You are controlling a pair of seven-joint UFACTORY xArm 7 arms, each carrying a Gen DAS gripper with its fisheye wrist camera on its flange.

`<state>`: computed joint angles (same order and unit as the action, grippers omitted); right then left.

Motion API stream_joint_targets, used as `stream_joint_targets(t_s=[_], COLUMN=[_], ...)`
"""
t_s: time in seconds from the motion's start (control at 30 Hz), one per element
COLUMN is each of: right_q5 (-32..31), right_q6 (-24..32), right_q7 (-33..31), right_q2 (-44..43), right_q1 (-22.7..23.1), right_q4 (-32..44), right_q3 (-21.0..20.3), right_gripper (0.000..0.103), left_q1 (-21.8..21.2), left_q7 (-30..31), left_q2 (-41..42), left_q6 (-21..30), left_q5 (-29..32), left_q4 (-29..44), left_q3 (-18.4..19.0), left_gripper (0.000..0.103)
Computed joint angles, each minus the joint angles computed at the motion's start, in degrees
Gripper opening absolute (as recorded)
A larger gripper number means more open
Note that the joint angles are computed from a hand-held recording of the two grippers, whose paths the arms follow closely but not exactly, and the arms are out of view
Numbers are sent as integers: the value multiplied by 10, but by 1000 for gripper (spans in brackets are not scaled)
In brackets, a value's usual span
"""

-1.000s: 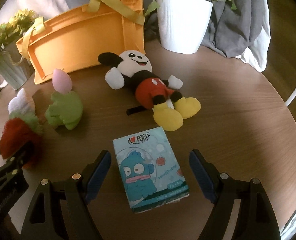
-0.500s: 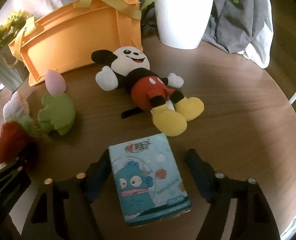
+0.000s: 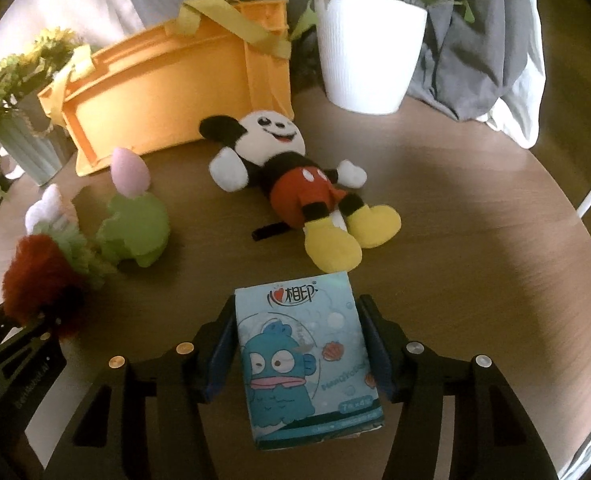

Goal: Organize soft objects
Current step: 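Close the right tool on the tissue pack while the left tool grasps the red pompom, then carry the tissue pack with the right tool while the left carries the pompom over the basket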

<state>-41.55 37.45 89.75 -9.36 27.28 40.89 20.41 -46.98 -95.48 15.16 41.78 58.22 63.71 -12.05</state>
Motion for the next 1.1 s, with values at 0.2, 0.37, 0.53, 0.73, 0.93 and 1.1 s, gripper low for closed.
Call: stream_joint_targets(t_s=[0.2,0.37,0.53,0.73,0.93,1.1], right_q5=[-11,-9,-11,-21,-25,-44], right_q6=[8,5,8,12,5,3], right_q7=[0,-23,-42,-64,-88,-99], right_q2=[-28,-43,-53,-55,-41,-22], right_q1=[-1,-5,-12,-21,-27,-33], right_q4=[3,19,41,74,111,151], right_q3=[12,18,26,33,30,25], right_gripper=[58,58,58,58,58,58], left_q1=[2,10,23,41,57,72], left_q7=[-6,-4,-3,8,30,41], left_q2=[-37,-65,-92,-119,-133,-140], left_q6=[3,14,23,34,46,41], left_q5=[10,17,19,16,22,28], left_q4=[-16,-20,-23,-22,-9,4], left_q3=[-11,-25,-38,-52,-60,-59], left_gripper=[38,38,38,38,38,38])
